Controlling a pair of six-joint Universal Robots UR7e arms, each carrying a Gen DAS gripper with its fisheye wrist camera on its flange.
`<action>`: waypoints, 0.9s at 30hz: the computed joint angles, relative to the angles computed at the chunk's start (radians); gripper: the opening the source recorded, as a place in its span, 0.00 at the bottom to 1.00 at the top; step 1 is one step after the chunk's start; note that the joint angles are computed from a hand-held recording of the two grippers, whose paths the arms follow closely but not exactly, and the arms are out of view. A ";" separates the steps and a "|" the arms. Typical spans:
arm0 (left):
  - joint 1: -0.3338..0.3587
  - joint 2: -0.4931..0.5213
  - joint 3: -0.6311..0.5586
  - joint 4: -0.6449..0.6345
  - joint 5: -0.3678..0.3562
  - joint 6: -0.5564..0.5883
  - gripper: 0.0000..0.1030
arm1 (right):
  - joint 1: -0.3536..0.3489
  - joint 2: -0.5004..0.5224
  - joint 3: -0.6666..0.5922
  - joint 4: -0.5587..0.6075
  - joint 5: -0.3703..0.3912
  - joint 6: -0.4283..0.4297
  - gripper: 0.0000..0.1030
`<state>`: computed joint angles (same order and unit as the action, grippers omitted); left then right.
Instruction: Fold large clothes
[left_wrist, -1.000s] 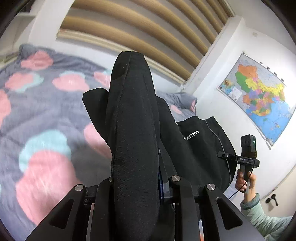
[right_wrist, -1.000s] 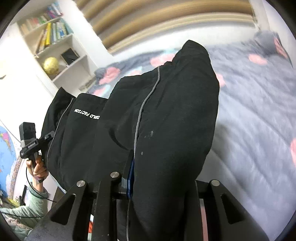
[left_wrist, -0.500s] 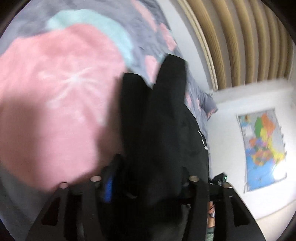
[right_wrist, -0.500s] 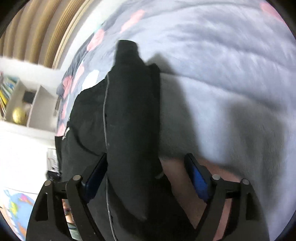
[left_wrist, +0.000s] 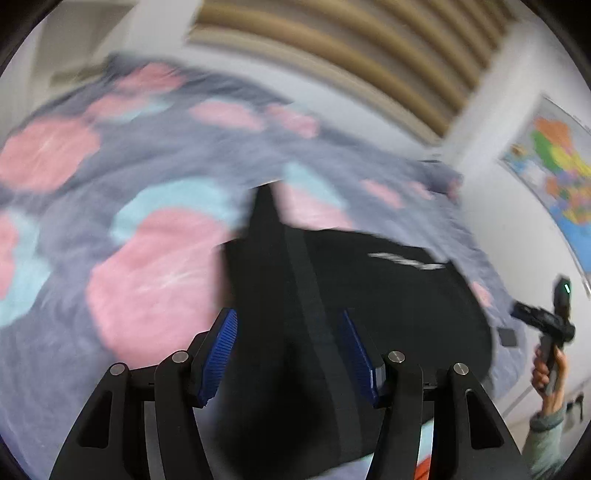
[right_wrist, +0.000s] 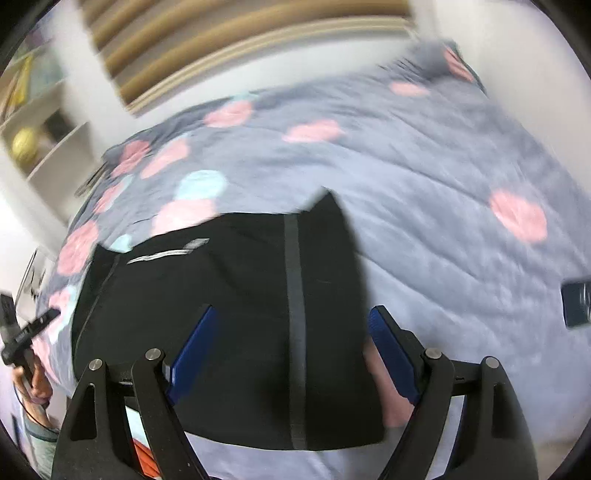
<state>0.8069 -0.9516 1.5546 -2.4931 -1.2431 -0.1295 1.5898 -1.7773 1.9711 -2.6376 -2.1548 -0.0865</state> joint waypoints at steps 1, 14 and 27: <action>-0.025 0.005 0.006 -0.019 -0.006 0.012 0.59 | 0.033 0.028 0.003 -0.029 -0.009 -0.011 0.84; -0.106 0.177 0.000 0.056 0.118 -0.072 0.60 | 0.038 0.289 0.031 -0.075 -0.131 0.128 0.86; -0.251 0.102 0.117 -0.012 0.369 -0.060 0.63 | 0.169 0.207 0.083 -0.120 -0.250 0.258 0.87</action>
<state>0.5557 -0.8495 1.6721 -2.5054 -0.8737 -0.1898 1.7585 -1.5702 2.0546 -2.7573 -2.4050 0.1713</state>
